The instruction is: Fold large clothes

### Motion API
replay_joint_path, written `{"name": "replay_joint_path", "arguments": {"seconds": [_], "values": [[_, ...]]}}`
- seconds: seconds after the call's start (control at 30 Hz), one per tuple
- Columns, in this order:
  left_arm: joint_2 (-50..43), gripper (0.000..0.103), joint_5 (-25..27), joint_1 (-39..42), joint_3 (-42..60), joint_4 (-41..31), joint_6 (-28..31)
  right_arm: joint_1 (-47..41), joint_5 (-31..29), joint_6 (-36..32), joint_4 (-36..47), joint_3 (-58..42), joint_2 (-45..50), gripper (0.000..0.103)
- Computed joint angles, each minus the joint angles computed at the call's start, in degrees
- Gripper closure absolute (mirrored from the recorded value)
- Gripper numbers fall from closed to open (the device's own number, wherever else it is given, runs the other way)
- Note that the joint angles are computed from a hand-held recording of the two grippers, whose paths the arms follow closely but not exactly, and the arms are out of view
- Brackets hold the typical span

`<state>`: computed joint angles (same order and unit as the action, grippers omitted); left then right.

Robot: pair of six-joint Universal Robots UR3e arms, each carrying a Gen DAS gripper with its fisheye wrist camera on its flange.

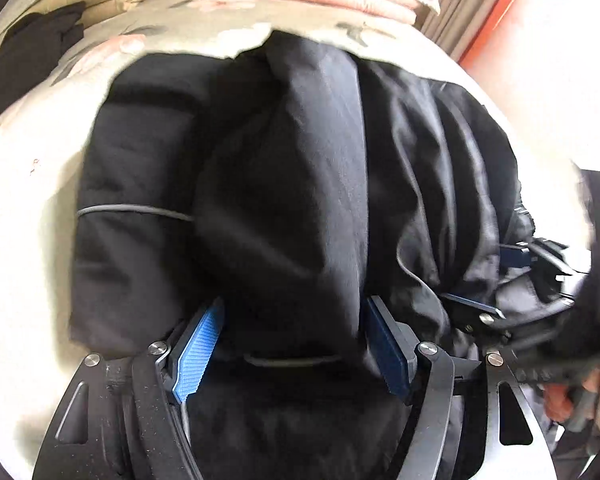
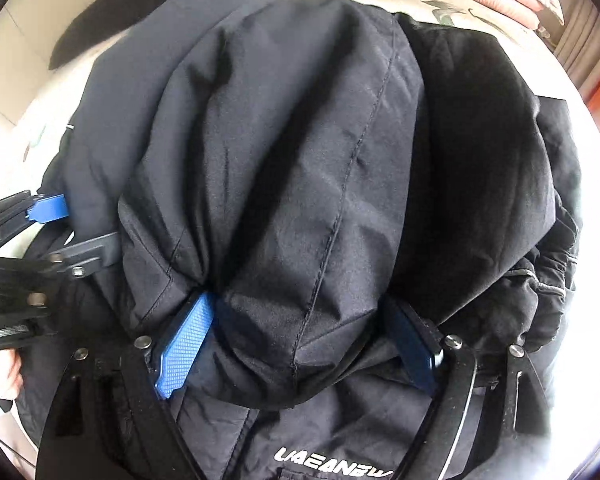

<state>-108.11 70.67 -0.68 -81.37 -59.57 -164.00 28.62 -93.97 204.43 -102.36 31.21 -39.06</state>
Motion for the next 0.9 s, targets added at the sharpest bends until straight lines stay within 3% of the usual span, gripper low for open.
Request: {"name": "replay_joint_path", "arguments": {"seconds": [0.1,0.2,0.33,0.47,0.57,0.73,0.9], "values": [[5.7,0.029,-1.7,2.6,-4.3,-1.7,1.7,-0.4,1.0,-0.1,-4.7,7.2,-4.8,0.020],[11.9,0.029,1.5,3.5,-9.5,-1.3,3.3,1.0,-1.0,-0.1,-9.0,16.5,-11.5,0.020],[22.5,0.029,0.5,9.0,-16.2,-5.5,7.6,1.9,-0.7,1.9,-13.5,30.2,-21.7,0.020],[35.5,0.029,-0.8,19.6,-20.8,-17.6,16.0,3.7,-2.7,5.0,-13.6,43.1,-33.3,0.020],[42.7,0.029,-2.0,30.1,-22.6,-29.0,25.8,4.7,-2.9,8.7,-10.3,51.2,-42.2,0.020],[51.4,0.029,0.6,47.1,-24.8,-47.3,41.3,10.2,-5.7,18.8,-1.8,60.6,-53.6,0.020],[55.2,0.029,4.7,58.1,-30.6,-56.7,51.5,14.4,-7.1,29.5,7.8,67.2,-63.4,0.020]]}}
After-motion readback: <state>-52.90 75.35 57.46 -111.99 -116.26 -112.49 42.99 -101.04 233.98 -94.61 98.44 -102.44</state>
